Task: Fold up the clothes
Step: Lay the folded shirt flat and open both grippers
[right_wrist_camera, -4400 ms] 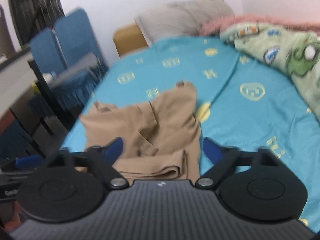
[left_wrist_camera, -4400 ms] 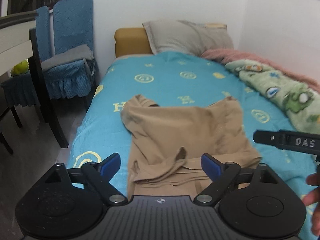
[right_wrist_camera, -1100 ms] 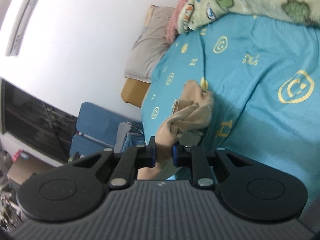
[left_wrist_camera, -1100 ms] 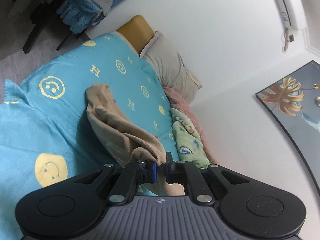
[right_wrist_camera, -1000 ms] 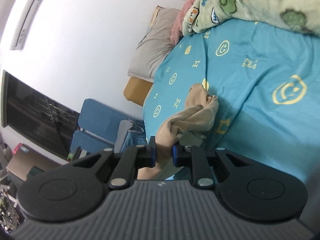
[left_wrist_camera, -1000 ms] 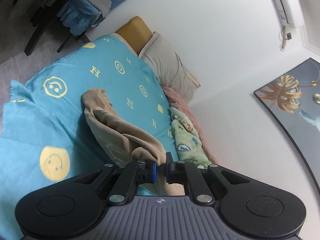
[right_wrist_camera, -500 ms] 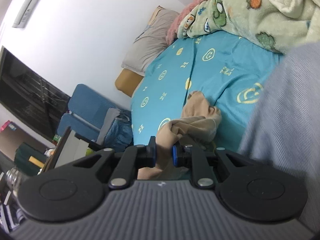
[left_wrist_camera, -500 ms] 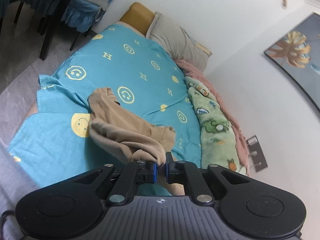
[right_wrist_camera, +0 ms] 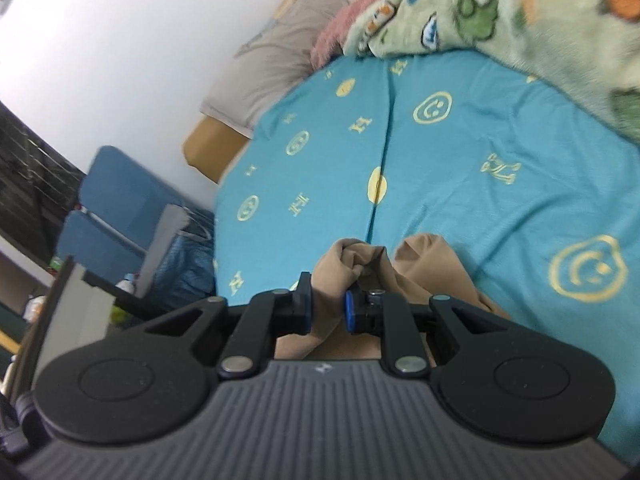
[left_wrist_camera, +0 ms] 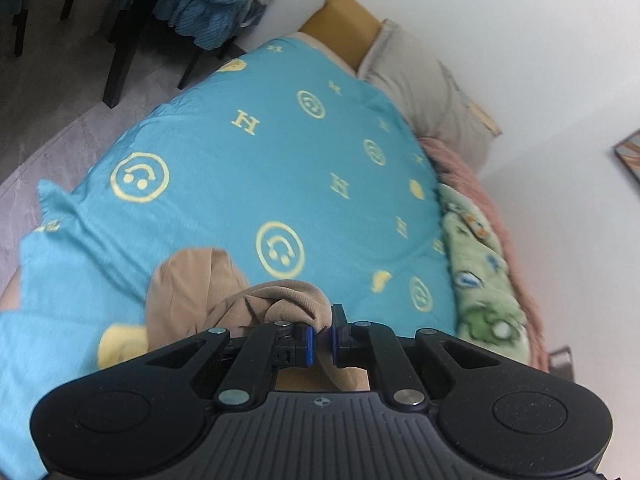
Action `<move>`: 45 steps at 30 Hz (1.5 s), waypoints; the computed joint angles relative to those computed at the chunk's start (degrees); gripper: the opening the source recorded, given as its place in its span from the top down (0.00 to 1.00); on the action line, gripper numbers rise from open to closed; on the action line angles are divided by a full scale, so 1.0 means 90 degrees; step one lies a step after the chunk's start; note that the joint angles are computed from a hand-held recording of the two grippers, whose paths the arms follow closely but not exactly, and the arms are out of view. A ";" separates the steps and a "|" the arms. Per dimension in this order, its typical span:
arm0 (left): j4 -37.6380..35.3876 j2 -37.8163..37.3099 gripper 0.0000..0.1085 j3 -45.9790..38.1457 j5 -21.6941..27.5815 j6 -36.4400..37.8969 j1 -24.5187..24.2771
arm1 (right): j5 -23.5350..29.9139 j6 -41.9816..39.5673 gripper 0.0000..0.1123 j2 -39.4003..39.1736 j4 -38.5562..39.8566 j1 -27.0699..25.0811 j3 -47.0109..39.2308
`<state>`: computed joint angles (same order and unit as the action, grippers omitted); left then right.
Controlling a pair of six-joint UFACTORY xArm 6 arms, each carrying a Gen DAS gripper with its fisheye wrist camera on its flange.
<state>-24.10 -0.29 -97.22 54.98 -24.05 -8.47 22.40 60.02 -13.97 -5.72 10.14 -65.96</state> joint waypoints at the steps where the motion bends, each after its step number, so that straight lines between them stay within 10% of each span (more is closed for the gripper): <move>1: 0.0001 0.0148 0.92 -0.0037 -0.0129 0.0027 -0.0005 | -0.0057 -0.0149 0.83 0.0183 0.0159 -0.0030 -0.0087; 20: -0.0445 0.0871 0.80 0.0210 -0.1008 0.2327 -0.0052 | 0.0008 -0.1848 0.80 0.1390 0.0902 -0.0065 -0.0819; 26: -0.1007 0.0120 0.47 0.1036 -0.1590 0.3819 -0.0234 | -0.0463 -0.3498 0.32 0.0772 0.2223 0.0081 -0.0372; 31: -0.0482 -0.0067 0.43 0.1321 -0.2057 0.3791 -0.0399 | -0.0690 -0.3347 0.35 0.0567 0.1404 0.0187 -0.0273; 36: 0.0457 0.0132 0.43 0.1402 -0.2293 0.3420 -0.0497 | 0.0117 -0.4418 0.76 0.1155 0.1920 0.0122 -0.0842; 45: 0.1332 0.0447 0.47 0.1461 -0.1914 0.2977 -0.0488 | 0.0584 -0.4193 0.81 0.1901 0.1147 0.0079 -0.1231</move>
<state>-12.11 3.73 -84.07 37.75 2.74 -12.86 27.66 22.28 3.14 4.61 10.85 -77.04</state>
